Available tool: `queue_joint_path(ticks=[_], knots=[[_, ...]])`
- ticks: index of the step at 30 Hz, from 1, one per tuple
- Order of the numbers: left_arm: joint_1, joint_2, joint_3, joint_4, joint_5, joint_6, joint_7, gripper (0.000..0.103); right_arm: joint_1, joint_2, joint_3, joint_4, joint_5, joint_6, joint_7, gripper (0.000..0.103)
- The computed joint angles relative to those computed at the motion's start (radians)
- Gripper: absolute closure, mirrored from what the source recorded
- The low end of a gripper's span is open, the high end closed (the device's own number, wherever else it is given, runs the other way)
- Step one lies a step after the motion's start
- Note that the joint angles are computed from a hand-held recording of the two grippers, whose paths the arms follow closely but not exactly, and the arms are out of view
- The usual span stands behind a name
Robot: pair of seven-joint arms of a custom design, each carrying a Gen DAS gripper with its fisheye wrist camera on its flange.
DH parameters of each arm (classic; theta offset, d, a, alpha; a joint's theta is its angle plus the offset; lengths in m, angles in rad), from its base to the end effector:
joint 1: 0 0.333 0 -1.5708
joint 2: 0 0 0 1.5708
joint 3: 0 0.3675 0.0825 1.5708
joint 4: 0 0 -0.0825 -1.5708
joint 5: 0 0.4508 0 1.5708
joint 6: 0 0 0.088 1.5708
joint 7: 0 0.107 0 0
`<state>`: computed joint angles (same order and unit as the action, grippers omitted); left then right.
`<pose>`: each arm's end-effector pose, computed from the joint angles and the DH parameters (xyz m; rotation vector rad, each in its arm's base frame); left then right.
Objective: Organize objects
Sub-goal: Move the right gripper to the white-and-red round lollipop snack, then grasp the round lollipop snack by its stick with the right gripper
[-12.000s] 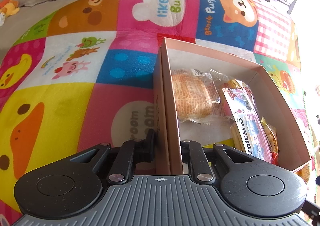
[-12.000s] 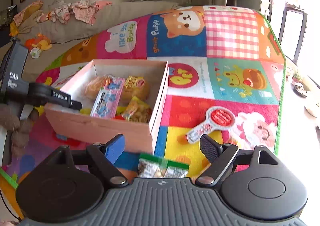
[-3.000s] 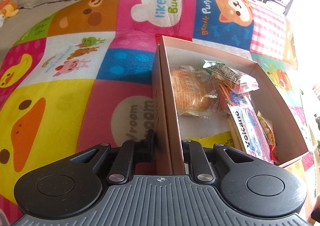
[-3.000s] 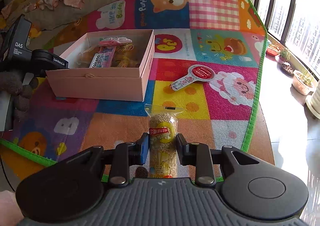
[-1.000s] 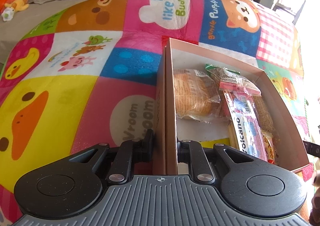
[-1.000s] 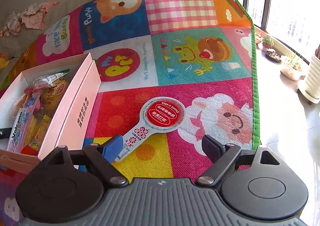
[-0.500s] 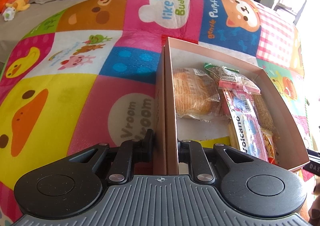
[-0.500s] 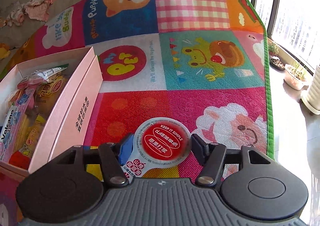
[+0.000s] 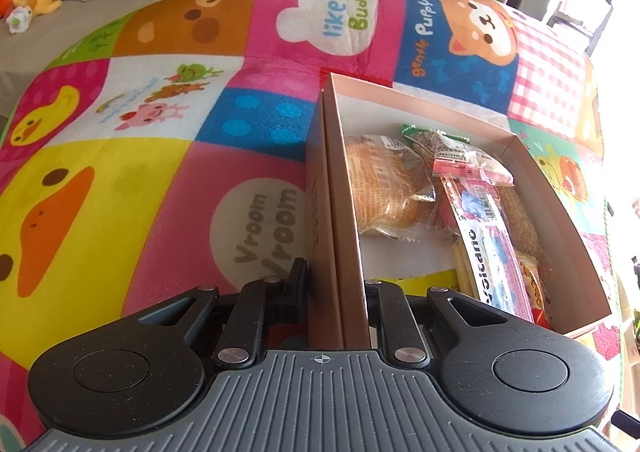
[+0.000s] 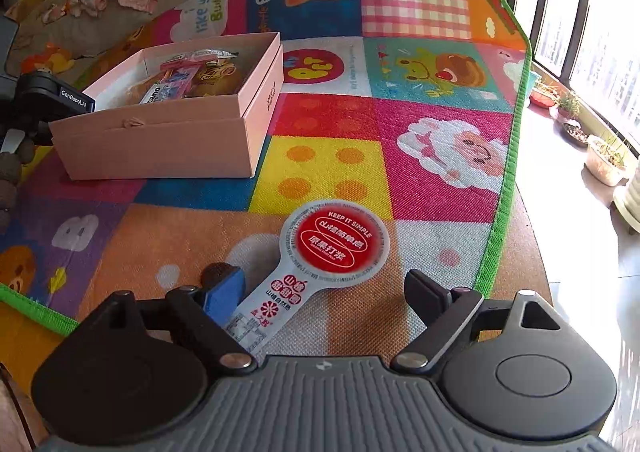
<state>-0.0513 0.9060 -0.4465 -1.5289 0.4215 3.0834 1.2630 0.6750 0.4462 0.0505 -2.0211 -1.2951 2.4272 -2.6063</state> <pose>0.7607 -0.3452 0.2293 -1.6194 2.2300 -1.0660 0.5001 0.4378 0.2198 -1.4873 2.0965 -0.8653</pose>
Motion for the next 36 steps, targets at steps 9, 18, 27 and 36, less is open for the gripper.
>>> queue_joint_path(ticks=[9, 18, 27, 36], knots=[[-0.009, -0.005, 0.011, -0.005, 0.006, 0.006, -0.009, 0.085, 0.023, 0.002, 0.007, -0.013, 0.009, -0.069, 0.101, 0.0], [-0.005, -0.003, 0.007, -0.005, 0.01, 0.009, -0.011, 0.085, 0.041, 0.025, 0.008, 0.008, -0.001, -0.128, 0.164, 0.0], [0.002, -0.002, -0.001, -0.007, 0.008, 0.009, -0.008, 0.084, 0.049, 0.031, 0.008, 0.012, -0.015, -0.146, 0.158, 0.0], [0.022, 0.009, -0.026, -0.007, 0.005, 0.008, 0.013, 0.083, 0.037, 0.015, 0.019, 0.003, 0.026, -0.138, 0.08, 0.0]])
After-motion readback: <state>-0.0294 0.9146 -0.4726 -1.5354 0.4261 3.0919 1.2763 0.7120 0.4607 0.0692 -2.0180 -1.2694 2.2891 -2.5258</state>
